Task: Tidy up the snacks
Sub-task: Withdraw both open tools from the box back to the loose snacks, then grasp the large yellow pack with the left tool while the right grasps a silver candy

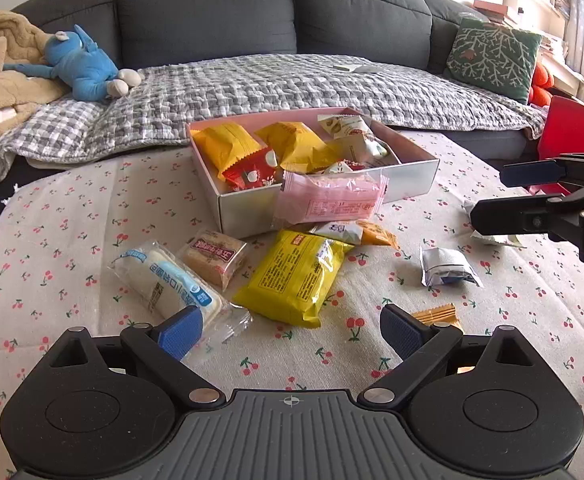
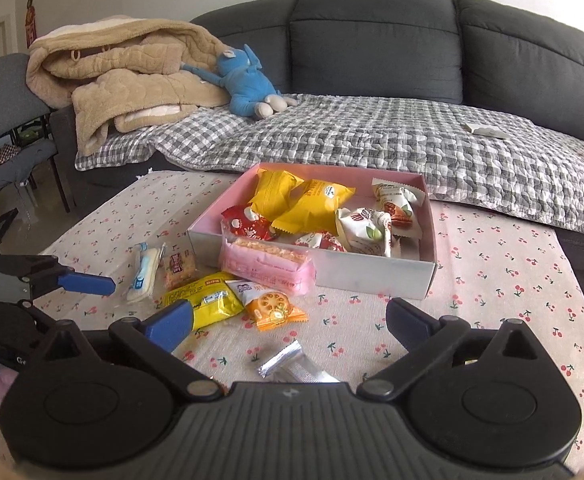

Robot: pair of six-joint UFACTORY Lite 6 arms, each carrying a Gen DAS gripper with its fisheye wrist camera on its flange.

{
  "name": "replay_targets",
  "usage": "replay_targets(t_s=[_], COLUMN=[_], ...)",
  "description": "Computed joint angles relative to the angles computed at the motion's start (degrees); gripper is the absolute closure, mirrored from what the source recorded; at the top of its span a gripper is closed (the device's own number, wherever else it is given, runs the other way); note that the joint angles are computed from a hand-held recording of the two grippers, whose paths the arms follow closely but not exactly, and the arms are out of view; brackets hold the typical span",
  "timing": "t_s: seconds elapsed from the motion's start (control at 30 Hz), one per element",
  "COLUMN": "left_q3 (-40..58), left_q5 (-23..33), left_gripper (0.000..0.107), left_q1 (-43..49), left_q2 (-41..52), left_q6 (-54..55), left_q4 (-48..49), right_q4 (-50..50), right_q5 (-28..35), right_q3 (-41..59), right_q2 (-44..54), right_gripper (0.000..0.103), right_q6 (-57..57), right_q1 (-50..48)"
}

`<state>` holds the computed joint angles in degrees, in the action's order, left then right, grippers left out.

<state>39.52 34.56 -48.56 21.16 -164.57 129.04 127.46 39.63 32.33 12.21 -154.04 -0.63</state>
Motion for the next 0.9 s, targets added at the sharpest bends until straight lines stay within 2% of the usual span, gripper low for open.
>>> replay_targets(t_s=[0.43,0.63,0.83,0.9], left_q3=[-0.31,-0.25,2.34,3.23], left_q5=[1.6,5.84,6.61,6.85], left_gripper=[0.01,0.01,0.01,0.009], left_q1=[-1.11,-0.1,2.41,3.47], left_q2=[6.3,8.74,11.19,12.07], left_q6=[-8.2,-13.57,-14.46,-14.57], left_q4=[8.03,14.07,19.14,20.53], right_q4=[0.31,0.37,2.11,4.46], right_q5=[-1.03,-2.55,-4.4,-3.24], right_q3=[-2.32,-0.52,2.49,2.28], right_q2=[3.92,7.52,11.62,12.47], right_gripper=[0.0,0.001,0.002,0.001], right_q6=[-6.13,-7.19,-8.4,-11.4], right_q1=[-3.3,-3.37,-1.58,-1.27])
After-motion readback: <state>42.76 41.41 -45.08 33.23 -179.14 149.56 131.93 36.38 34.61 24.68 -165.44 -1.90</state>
